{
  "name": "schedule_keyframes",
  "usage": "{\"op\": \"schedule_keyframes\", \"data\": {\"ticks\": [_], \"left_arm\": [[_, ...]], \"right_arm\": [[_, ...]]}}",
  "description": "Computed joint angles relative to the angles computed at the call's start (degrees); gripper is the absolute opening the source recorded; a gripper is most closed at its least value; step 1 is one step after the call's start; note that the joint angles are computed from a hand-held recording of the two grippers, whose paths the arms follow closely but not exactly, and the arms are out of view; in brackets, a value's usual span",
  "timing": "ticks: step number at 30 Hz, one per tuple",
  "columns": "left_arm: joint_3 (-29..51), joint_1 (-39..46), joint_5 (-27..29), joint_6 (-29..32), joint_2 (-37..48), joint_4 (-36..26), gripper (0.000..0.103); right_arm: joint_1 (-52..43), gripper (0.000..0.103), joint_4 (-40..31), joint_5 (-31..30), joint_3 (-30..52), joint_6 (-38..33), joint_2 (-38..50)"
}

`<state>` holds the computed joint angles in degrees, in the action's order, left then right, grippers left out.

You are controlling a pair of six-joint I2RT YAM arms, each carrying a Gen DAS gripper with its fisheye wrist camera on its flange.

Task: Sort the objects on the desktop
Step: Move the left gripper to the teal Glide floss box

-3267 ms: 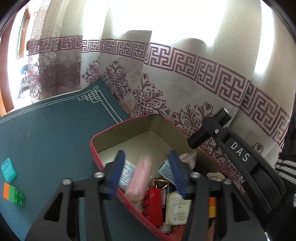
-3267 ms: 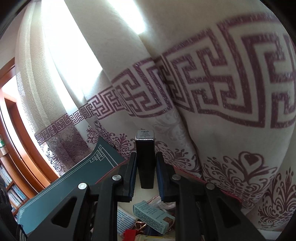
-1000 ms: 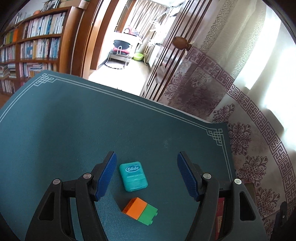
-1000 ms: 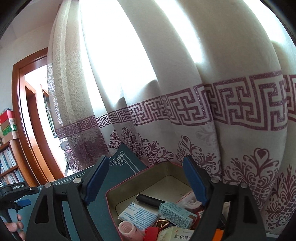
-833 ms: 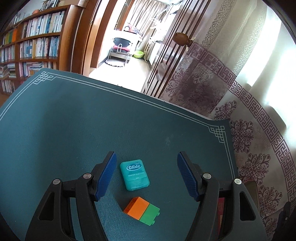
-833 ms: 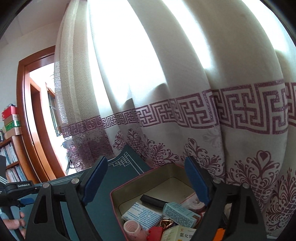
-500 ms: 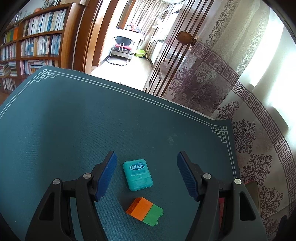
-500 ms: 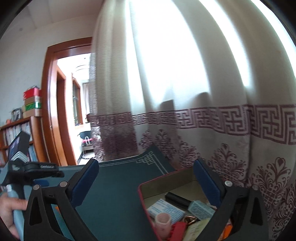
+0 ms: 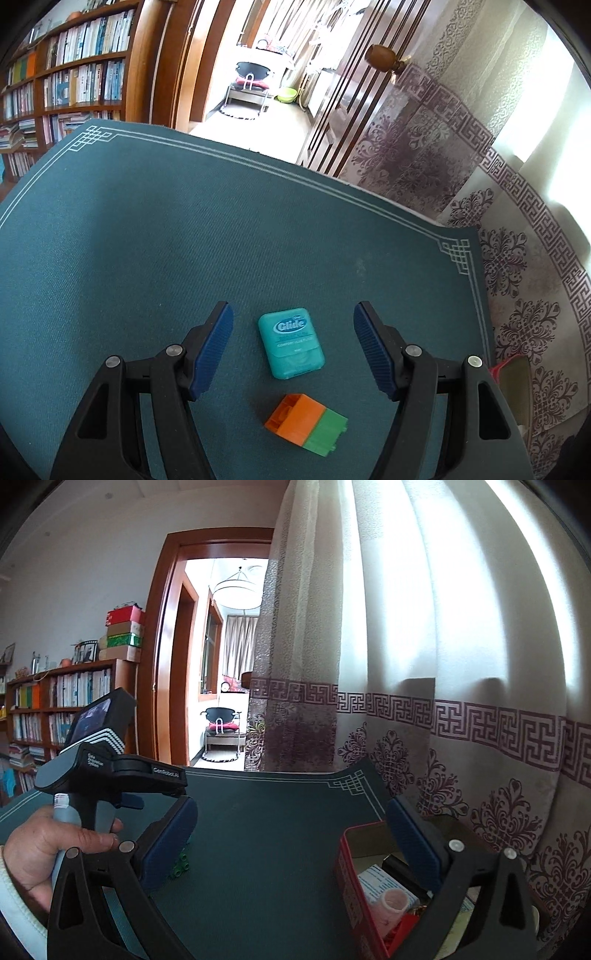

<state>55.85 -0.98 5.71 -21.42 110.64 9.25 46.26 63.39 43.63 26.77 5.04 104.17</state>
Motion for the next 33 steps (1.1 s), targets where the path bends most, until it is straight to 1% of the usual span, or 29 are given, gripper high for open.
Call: {"op": "schedule_keyframes", "data": {"ticks": [7, 14, 18, 23, 29, 33], "left_arm": [[1.23, 0.53, 0.39, 0.4, 1.76, -0.83, 0.071], [2.48, 0.52, 0.41, 1.38, 3.01, -1.9, 0.071], [4.06, 0.38, -0.13, 2.05, 4.77, -2.91, 0.071], [6.74, 0.26, -0.29, 2.24, 7.74, -4.8, 0.071], [7.66, -1.47, -3.02, 4.11, 8.7, -4.7, 0.071], [7.95, -2.81, -5.46, 6.38, 9.15, -4.59, 0.071]], "right_arm": [[-0.48, 0.102, -4.25, -7.32, 1.85, 0.01, 0.81], [-2.77, 0.102, -7.59, -11.51, 2.48, 3.42, 0.27], [-2.91, 0.102, -8.92, -12.24, 2.87, 4.5, 0.1], [-2.35, 0.102, -9.83, -11.98, 3.5, 4.11, 0.41], [-2.55, 0.102, -11.08, -12.42, 4.09, 4.77, 0.68], [-2.79, 0.102, -11.8, -12.79, 4.37, 5.19, 0.77]]}}
